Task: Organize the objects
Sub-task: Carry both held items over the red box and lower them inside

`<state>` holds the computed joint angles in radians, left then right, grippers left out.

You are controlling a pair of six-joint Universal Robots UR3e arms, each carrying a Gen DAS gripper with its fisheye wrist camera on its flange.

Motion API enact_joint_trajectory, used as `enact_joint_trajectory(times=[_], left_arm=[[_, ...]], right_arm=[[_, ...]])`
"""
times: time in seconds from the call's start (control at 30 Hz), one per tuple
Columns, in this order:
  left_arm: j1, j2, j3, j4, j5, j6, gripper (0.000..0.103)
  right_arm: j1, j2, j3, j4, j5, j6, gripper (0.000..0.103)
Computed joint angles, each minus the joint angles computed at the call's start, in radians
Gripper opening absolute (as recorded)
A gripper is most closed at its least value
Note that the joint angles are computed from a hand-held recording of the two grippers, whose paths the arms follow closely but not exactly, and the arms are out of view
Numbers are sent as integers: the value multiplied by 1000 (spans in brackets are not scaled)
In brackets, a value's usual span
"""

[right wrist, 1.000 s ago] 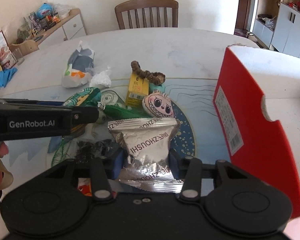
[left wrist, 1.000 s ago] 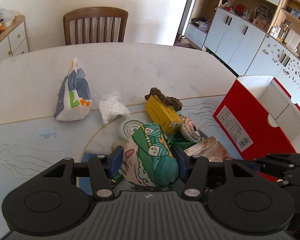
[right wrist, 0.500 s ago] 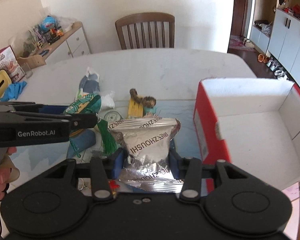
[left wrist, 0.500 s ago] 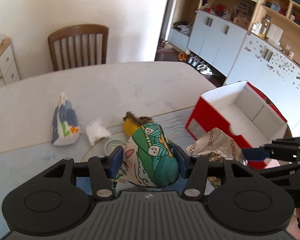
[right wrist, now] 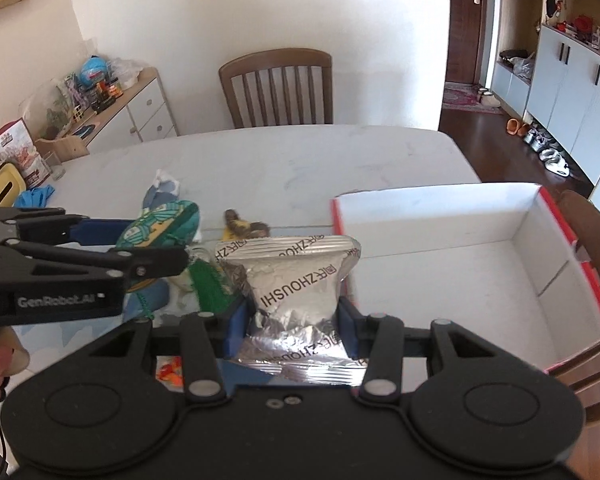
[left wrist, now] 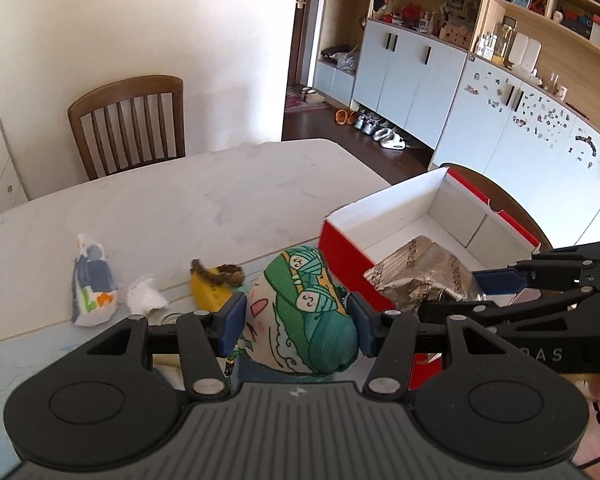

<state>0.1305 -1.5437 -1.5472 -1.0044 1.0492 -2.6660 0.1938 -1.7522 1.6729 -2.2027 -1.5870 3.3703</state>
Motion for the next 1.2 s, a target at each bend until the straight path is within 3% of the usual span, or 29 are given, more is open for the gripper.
enact_joint_trajectory(times=[0.4,0.7,0.9,1.03,1.2], left_arm=[[-293,-189,245,84,195,-210,54],[-466,-437,550,30,311,-304,54],[-540,-613,744,-26,369,-344,54],[-560,-708,846,-71,373,-348,54],[-599,-885,1098,-201,432,-342,54]], right_arm=[[-416,-265,170,120,248,-326,45],[-705,-334,205,255,405,-560,45],[-800,-298,226,258,424,-639,45],[-788,-254,248,209,385,-669,45],[-762,-181,276,142,348,-709,45]])
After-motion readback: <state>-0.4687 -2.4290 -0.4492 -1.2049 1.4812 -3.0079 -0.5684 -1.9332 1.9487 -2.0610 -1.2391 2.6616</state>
